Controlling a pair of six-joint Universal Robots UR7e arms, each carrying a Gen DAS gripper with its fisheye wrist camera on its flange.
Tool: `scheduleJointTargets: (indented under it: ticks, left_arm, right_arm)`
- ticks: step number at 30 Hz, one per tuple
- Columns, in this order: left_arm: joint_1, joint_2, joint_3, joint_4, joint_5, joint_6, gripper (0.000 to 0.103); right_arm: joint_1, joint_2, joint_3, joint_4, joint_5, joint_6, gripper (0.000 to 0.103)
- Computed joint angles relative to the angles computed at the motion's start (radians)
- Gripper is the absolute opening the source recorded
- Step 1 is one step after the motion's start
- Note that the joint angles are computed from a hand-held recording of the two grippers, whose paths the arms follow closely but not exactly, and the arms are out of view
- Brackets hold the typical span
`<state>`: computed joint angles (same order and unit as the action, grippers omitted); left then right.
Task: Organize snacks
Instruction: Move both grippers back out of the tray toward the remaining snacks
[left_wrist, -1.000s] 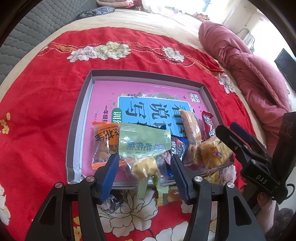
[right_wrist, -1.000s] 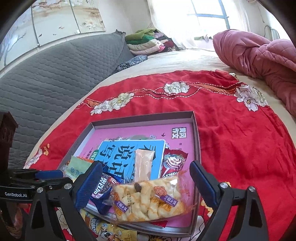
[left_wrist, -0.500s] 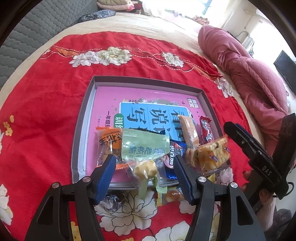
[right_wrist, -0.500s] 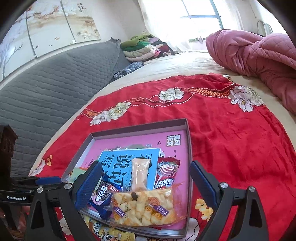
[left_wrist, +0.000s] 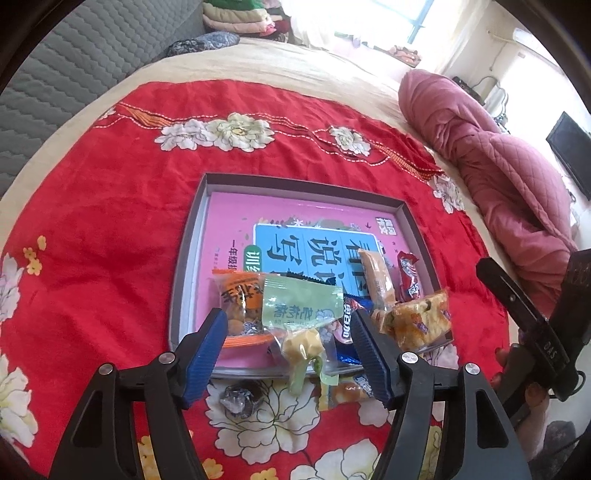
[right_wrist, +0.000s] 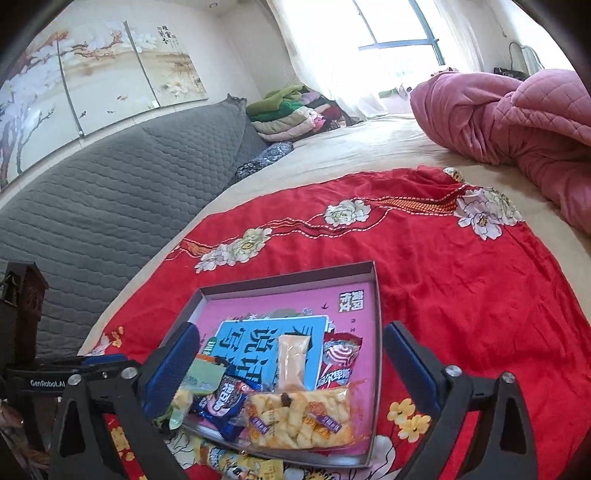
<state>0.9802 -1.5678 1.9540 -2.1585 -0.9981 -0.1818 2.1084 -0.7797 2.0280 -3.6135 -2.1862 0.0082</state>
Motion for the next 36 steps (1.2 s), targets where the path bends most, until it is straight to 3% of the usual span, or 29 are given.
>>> scheduleJointTargets:
  ticks: [14,25,36]
  left_arm:
    - [0.006,-0.067,0.008,0.054,0.013,-0.001,0.071]
    - [0.007,-0.12,0.048,0.103,0.016,0.0,0.071]
    - [0.017,-0.149,0.07,0.146,-0.001,0.007,0.071]
  right_arm:
    - [0.062,-0.021,0.047,0.026,0.03,-0.005,0.101]
    - [0.086,-0.01,0.057,0.125,0.037,0.065,0.101]
    - [0.145,0.03,0.029,0.256,-0.035,0.01,0.101]
